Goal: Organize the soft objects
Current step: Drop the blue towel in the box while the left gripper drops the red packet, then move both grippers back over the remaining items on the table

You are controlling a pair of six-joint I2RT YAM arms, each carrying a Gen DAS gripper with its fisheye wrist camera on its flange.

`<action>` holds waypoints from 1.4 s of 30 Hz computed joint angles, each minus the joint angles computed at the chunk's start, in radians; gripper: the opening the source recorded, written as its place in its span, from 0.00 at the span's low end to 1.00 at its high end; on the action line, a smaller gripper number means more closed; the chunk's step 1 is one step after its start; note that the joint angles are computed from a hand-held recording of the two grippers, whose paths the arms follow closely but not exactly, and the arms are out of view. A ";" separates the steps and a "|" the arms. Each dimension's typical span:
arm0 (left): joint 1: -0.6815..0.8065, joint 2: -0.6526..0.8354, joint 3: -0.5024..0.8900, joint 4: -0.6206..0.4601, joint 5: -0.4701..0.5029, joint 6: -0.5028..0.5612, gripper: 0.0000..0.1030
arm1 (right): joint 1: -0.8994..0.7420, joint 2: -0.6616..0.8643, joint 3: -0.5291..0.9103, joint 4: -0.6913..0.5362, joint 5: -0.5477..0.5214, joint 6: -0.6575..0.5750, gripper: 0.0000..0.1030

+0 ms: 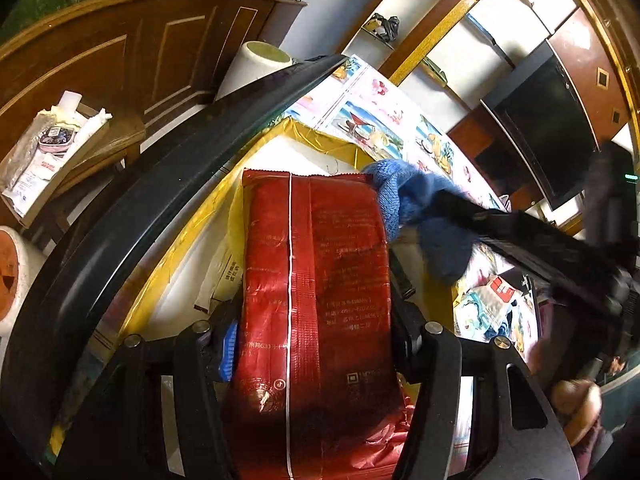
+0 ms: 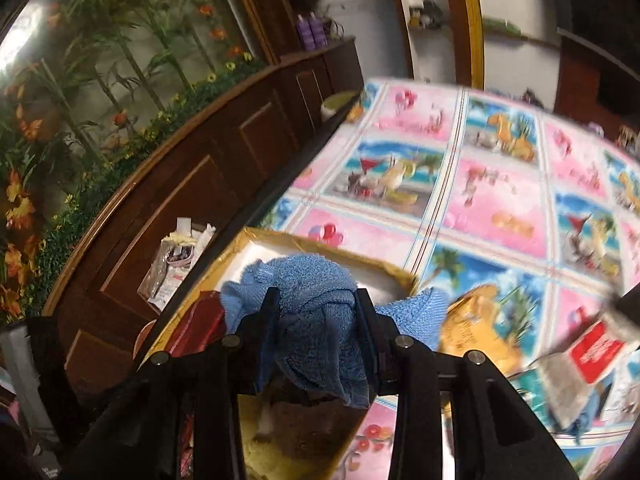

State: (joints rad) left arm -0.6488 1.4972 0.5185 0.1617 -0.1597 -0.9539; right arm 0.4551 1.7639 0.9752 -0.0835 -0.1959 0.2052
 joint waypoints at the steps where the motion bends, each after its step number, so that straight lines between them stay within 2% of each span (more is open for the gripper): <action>1: -0.007 -0.011 -0.009 -0.001 -0.008 -0.012 0.56 | -0.004 0.032 0.017 -0.003 -0.012 0.009 0.35; 6: -0.066 -0.116 -0.049 -0.036 -0.093 -0.075 0.58 | 0.005 0.148 0.102 -0.033 -0.032 0.022 0.37; 8: -0.128 -0.178 -0.066 -0.076 -0.197 -0.105 0.59 | 0.007 0.173 0.110 -0.018 -0.019 0.022 0.41; 11: -0.223 -0.238 -0.048 -0.185 -0.361 -0.137 0.61 | -0.010 0.126 0.060 -0.002 -0.048 0.022 0.45; 12: -0.263 -0.250 -0.033 -0.226 -0.420 -0.146 0.62 | -0.014 0.077 0.016 0.013 -0.052 0.010 0.48; 14: -0.326 -0.253 0.002 -0.294 -0.518 -0.155 0.64 | -0.015 0.005 -0.058 0.069 -0.034 -0.018 0.60; 16: -0.400 -0.232 0.050 -0.364 -0.618 -0.172 0.64 | -0.015 -0.123 -0.172 0.122 -0.001 -0.039 0.66; 19: -0.488 -0.194 0.103 -0.436 -0.725 -0.206 0.64 | -0.028 -0.269 -0.287 0.147 0.002 -0.057 0.67; 22: -0.566 -0.118 0.195 -0.563 -0.824 -0.270 0.73 | -0.057 -0.423 -0.404 0.167 -0.007 -0.072 0.68; 25: -0.639 -0.056 0.263 -0.650 -0.900 -0.317 0.73 | -0.071 -0.554 -0.502 0.181 0.027 -0.093 0.72; 29: -0.696 -0.009 0.322 -0.685 -0.911 -0.300 0.80 | -0.119 -0.673 -0.596 0.184 0.033 -0.120 0.73; 34: -0.707 0.089 0.427 -0.690 -0.832 -0.250 0.80 | -0.249 -0.720 -0.656 0.160 -0.062 -0.145 0.74; 39: -0.702 0.265 0.637 -0.884 -0.789 -0.326 0.80 | -0.364 -0.818 -0.712 0.099 -0.101 -0.188 0.74; 42: -0.691 0.327 0.696 -0.927 -0.752 -0.344 0.80 | -0.437 -0.844 -0.742 0.092 -0.145 -0.201 0.74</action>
